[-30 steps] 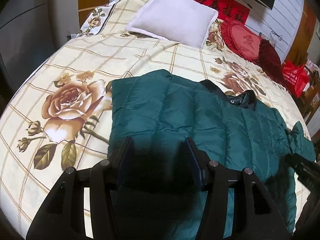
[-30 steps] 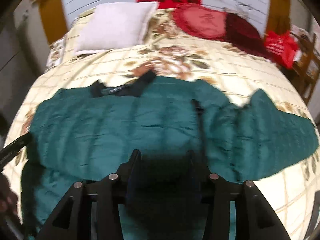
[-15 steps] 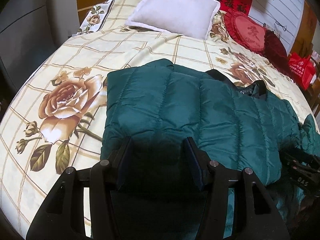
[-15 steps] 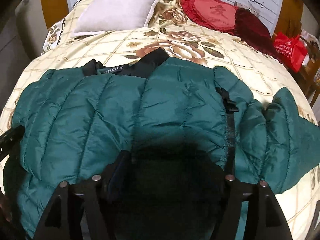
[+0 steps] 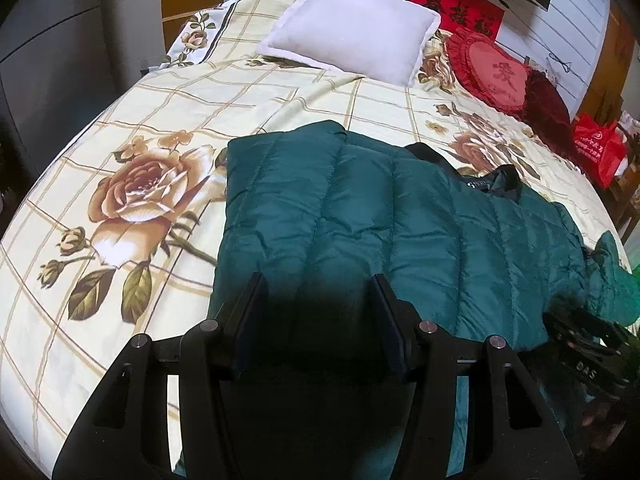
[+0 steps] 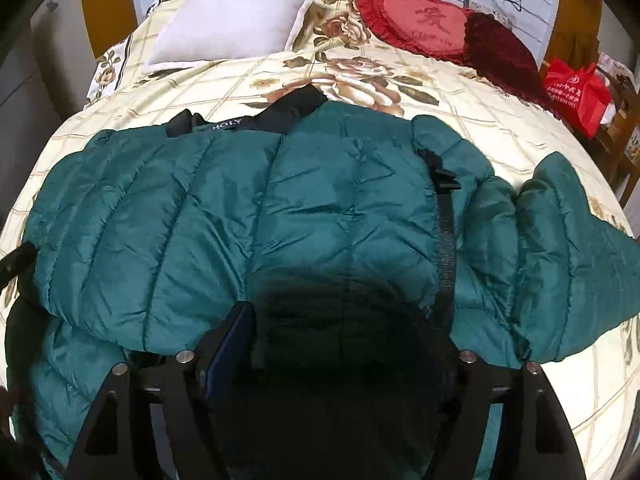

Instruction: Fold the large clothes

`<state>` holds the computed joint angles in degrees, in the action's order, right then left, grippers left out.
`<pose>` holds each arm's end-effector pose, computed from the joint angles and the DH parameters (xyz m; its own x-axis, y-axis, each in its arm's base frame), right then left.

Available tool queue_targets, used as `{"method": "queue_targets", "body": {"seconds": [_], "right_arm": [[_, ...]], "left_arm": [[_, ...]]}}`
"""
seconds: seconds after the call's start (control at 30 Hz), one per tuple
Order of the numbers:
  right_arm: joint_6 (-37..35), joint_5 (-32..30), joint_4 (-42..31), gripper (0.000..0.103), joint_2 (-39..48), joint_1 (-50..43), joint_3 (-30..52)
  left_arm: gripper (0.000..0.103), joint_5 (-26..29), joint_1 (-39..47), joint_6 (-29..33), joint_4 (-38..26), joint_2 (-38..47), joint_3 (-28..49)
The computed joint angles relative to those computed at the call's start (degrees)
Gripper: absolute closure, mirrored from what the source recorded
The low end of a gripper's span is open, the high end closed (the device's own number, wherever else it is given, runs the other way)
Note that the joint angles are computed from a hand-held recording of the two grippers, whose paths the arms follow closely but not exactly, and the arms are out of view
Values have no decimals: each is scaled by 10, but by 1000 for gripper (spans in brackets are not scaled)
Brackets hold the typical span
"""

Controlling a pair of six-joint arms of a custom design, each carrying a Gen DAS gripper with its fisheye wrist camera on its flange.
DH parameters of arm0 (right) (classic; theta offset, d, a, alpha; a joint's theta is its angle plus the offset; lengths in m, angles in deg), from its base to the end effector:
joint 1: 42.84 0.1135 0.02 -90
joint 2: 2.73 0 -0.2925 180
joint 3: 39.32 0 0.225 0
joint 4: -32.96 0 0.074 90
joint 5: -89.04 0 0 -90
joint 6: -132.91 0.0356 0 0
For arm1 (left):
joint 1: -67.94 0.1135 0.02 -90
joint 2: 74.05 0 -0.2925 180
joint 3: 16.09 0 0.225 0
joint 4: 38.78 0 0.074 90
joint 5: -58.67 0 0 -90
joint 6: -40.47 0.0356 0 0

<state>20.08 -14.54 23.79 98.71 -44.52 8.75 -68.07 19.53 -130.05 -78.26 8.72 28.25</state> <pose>0.2625 0.0007 0.1233 -0.7865 -0.3542 -0.5058 -0.4176 0.9085 0.0131 0.1360 -0.1212 0.1636 -0.6160 -0.4966 -0.6114 -0.5552 0.8244 -0.1102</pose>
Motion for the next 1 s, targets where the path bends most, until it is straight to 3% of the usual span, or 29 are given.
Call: {"method": "queue_targets", "body": {"seconds": [0.27,0.43,0.6,0.83,1.0], "right_arm": [[-5,-22,-2,27,-42,-23,-23],[-52,-63,-54,27,-119,-80,-31],[-135,-123,-157,27,-155,-191,29],[-230,-180,-254,27,-86,-329,156],[-261,-173,-291,25,0,-392,260]], "left_arm": [[50,-25,-66,-68,-84,-21,33],[50,-38,-110,-105,-131,-19,62],[50,-40,-137,-126,-135,-2,86],[50,-37,-162,-122,-122,51,139],[50,-29,-171,-102,-124,99,187]]}}
